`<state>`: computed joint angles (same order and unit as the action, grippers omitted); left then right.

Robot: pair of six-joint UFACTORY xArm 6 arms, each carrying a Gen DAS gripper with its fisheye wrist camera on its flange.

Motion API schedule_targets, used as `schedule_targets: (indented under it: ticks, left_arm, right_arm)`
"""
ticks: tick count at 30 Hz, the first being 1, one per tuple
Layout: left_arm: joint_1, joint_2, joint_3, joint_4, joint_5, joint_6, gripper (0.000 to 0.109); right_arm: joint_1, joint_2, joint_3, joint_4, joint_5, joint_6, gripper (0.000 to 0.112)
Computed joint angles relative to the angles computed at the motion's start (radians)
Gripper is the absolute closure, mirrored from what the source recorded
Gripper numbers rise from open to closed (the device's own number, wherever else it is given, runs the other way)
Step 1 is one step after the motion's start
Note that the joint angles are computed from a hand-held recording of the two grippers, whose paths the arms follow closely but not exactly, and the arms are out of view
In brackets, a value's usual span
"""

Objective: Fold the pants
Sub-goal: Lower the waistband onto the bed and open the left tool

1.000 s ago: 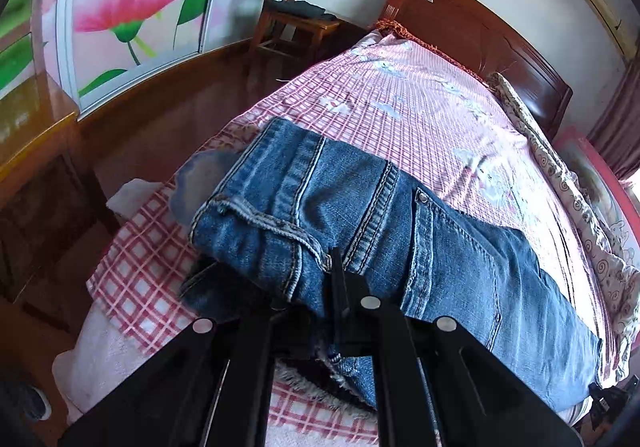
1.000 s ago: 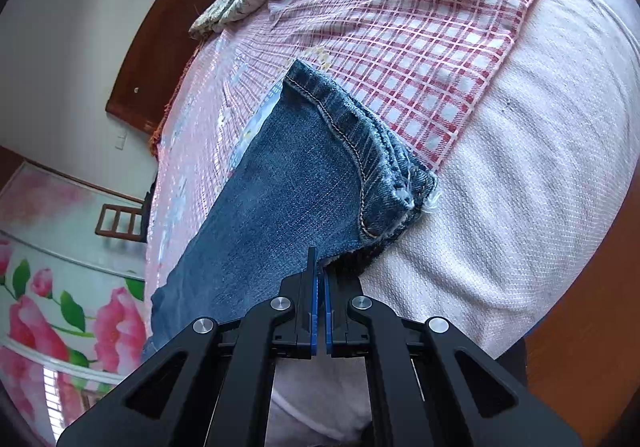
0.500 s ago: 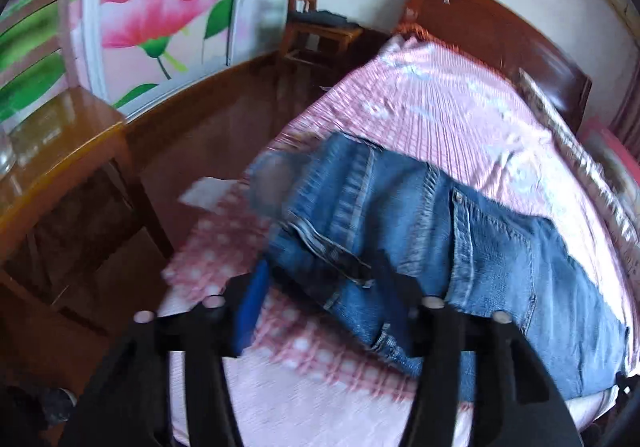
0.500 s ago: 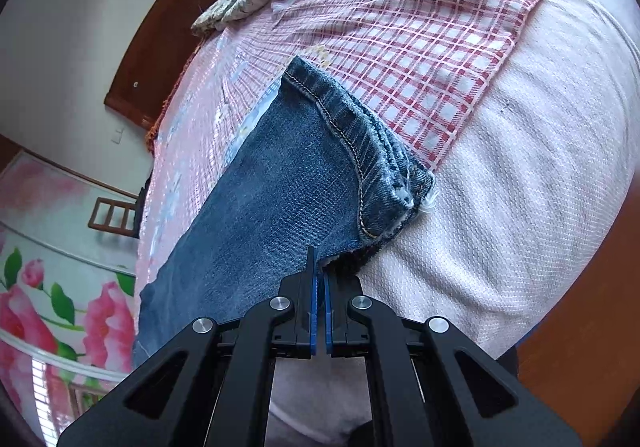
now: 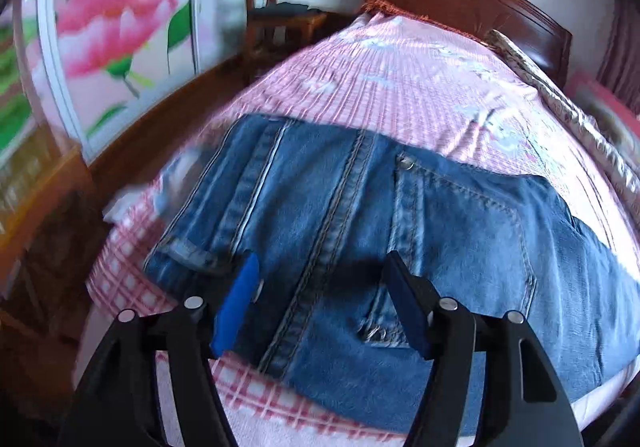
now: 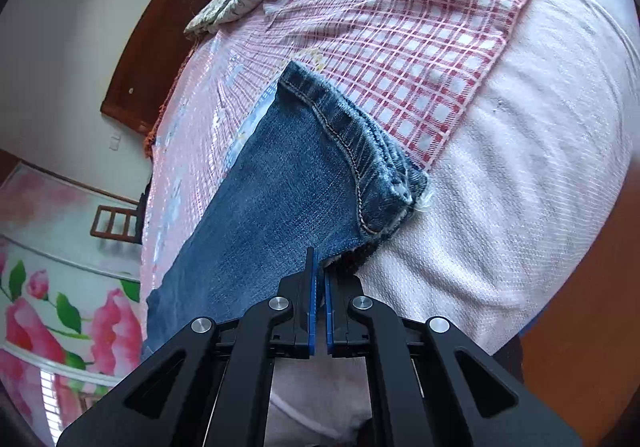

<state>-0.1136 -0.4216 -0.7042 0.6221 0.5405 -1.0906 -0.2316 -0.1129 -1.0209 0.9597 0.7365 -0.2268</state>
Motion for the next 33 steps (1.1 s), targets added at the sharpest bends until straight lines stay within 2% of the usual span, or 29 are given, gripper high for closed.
schedule_targets:
  ticks: [2,3,4,7,9,12,13,16,19,20,22,24,26,28,30,32,33]
  left_arm:
    - [-0.02,-0.025,-0.01,-0.046,0.027,-0.027,0.042]
    - [-0.044,-0.034,-0.022,-0.008,0.051,-0.084,0.041]
    - [-0.072,-0.047,-0.027,0.033,0.064,-0.127,0.036]
    - [-0.176,-0.028,-0.062,0.073,0.03,-0.165,0.027]
    - [-0.251,0.04,-0.112,0.036,-0.054,-0.092,0.026]
    - [-0.329,0.152,-0.204,0.003,-0.116,0.004,0.026]
    - [-0.351,0.195,-0.23,-0.046,-0.144,0.063,0.025]
    - [-0.393,0.252,-0.278,-0.113,-0.129,0.135,0.025]
    - [-0.398,0.27,-0.291,-0.192,-0.113,0.185,0.025]
    - [-0.393,0.267,-0.282,-0.202,-0.116,0.183,0.024]
    - [-0.38,0.256,-0.267,-0.221,-0.103,0.176,0.023]
    - [-0.366,0.267,-0.267,-0.235,-0.106,0.174,0.022]
    - [-0.369,0.267,-0.263,-0.187,-0.105,0.121,0.02]
    - [-0.361,0.286,-0.264,-0.145,-0.131,0.093,0.016]
    - [-0.359,0.328,-0.296,-0.14,-0.07,0.082,0.016]
    - [-0.352,0.333,-0.276,-0.112,-0.104,0.026,0.015]
    - [-0.36,0.335,-0.284,-0.082,-0.087,0.009,0.014]
  right_arm:
    - [-0.031,-0.045,0.042,0.161,-0.007,-0.085,0.093]
    - [-0.045,-0.062,0.06,0.209,-0.011,-0.1,0.071]
    - [-0.068,-0.082,0.084,0.274,-0.013,-0.116,0.061]
    - [-0.119,-0.112,0.13,0.389,-0.026,-0.154,0.061]
    - [-0.134,-0.105,0.133,0.368,-0.034,-0.135,0.061]
    - [-0.137,-0.085,0.12,0.389,-0.022,-0.16,0.061]
    - [-0.131,-0.078,0.115,0.398,-0.021,-0.171,0.061]
    - [-0.117,-0.062,0.107,0.408,-0.006,-0.188,0.061]
    - [-0.1,-0.079,0.116,0.418,0.008,-0.204,0.061]
    - [-0.087,-0.07,0.101,0.384,0.004,-0.196,0.064]
    - [-0.066,-0.034,0.061,0.3,-0.013,-0.181,0.095]
    - [-0.043,-0.012,0.016,0.192,-0.031,-0.143,0.104]
    - [-0.011,-0.007,-0.027,0.14,-0.064,-0.165,0.105]
    - [0.01,-0.041,-0.04,0.256,-0.106,-0.316,0.106]
    - [0.013,-0.059,-0.033,0.347,-0.133,-0.396,0.106]
    - [-0.009,0.003,-0.028,0.279,-0.128,-0.308,0.106]
    - [-0.018,0.034,-0.022,0.221,-0.114,-0.248,0.106]
